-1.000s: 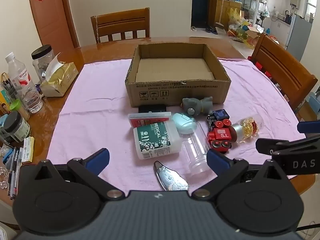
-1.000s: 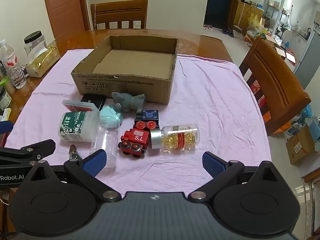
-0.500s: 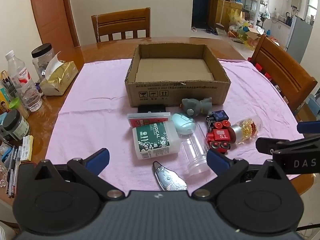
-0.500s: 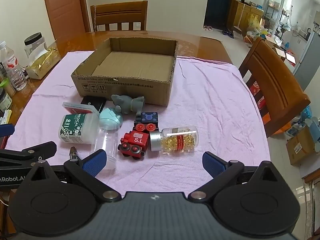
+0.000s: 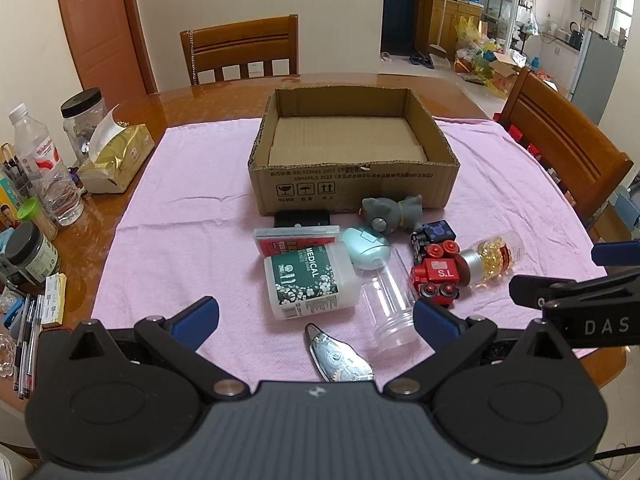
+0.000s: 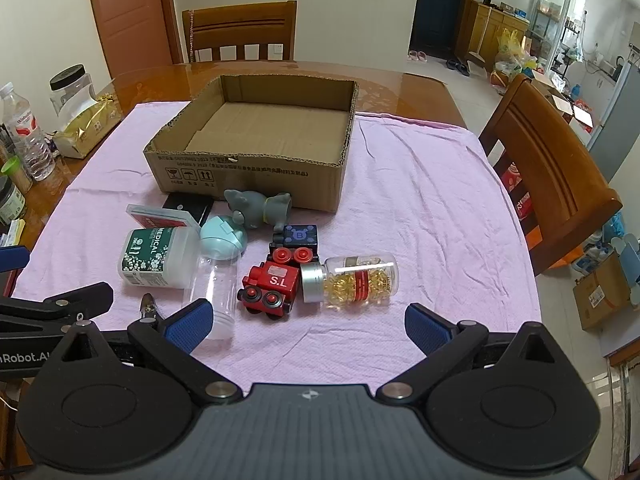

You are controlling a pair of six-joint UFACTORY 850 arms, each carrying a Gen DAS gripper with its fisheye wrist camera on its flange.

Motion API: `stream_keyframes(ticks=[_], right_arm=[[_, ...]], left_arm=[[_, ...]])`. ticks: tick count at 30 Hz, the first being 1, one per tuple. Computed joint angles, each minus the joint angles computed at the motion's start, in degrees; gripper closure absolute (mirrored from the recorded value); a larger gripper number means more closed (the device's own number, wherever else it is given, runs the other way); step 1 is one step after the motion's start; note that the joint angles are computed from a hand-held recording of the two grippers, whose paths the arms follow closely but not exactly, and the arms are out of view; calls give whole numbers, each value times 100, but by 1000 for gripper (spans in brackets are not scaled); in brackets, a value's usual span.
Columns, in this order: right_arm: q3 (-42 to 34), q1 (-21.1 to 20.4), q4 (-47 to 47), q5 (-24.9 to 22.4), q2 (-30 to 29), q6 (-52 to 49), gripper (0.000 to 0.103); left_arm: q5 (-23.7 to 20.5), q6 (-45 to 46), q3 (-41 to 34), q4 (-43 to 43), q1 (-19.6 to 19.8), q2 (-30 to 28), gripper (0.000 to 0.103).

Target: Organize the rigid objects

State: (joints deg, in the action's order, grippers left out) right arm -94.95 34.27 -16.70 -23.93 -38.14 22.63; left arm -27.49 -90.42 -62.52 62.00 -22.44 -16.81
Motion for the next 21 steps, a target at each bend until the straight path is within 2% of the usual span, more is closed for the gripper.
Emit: stream_keyframes(ticks=[21], right_arm=[[-64, -12, 73, -21, -34, -116, 0]], left_arm=[[-7, 65, -40, -33, -12, -7, 1]])
